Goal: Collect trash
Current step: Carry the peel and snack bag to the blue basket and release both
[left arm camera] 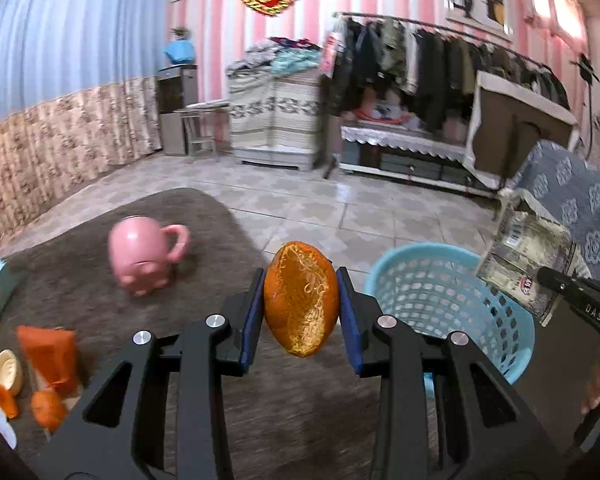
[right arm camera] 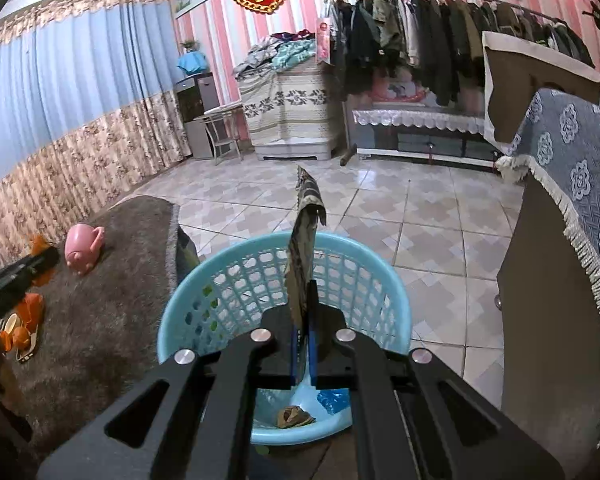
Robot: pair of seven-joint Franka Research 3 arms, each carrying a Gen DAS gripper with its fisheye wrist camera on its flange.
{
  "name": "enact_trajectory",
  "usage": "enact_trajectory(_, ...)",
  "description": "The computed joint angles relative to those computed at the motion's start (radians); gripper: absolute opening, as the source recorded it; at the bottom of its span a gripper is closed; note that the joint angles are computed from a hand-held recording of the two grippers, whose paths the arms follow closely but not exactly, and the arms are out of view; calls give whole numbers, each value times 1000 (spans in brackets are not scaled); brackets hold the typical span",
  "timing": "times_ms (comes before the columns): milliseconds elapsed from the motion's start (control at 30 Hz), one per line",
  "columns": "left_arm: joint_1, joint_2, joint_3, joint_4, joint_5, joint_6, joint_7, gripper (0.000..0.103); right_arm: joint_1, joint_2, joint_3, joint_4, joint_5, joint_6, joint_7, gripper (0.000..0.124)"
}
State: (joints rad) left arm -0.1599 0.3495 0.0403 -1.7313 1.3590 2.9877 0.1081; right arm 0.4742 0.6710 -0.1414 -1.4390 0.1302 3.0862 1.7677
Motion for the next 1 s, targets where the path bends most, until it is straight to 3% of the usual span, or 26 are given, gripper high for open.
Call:
enact_trajectory(300,-6,171,-67,160,-289,39,311,34,-62,9,71,4,44,-16,-40,4)
enact_trajectory(400,12,243,-116,231,-406,21,449,34,-66,24,71,25,51,-32,-38,4)
enact_trajectory(600,-15,383,-152,415,-557,-52,633,35,-81,46,78,57,59,-60,-25,4)
enact_trajectory(667,-35,407,-137,451,-584,-63,661,37,-99,49,98,59,69,-62,-29,4)
enact_trajectory(733,-53,422,-120,476,-611,-73,681,53,-111,57,113,73,79,-69,-33,4)
enact_trajectory(800,-90,421,-64,479,-615,-60,651,70,-117,66,123,87,85,-78,-35,4)
enact_trajectory(1000,-207,365,138,410,-556,-25,510,88,-95,101,117,142,70,-112,-34,4)
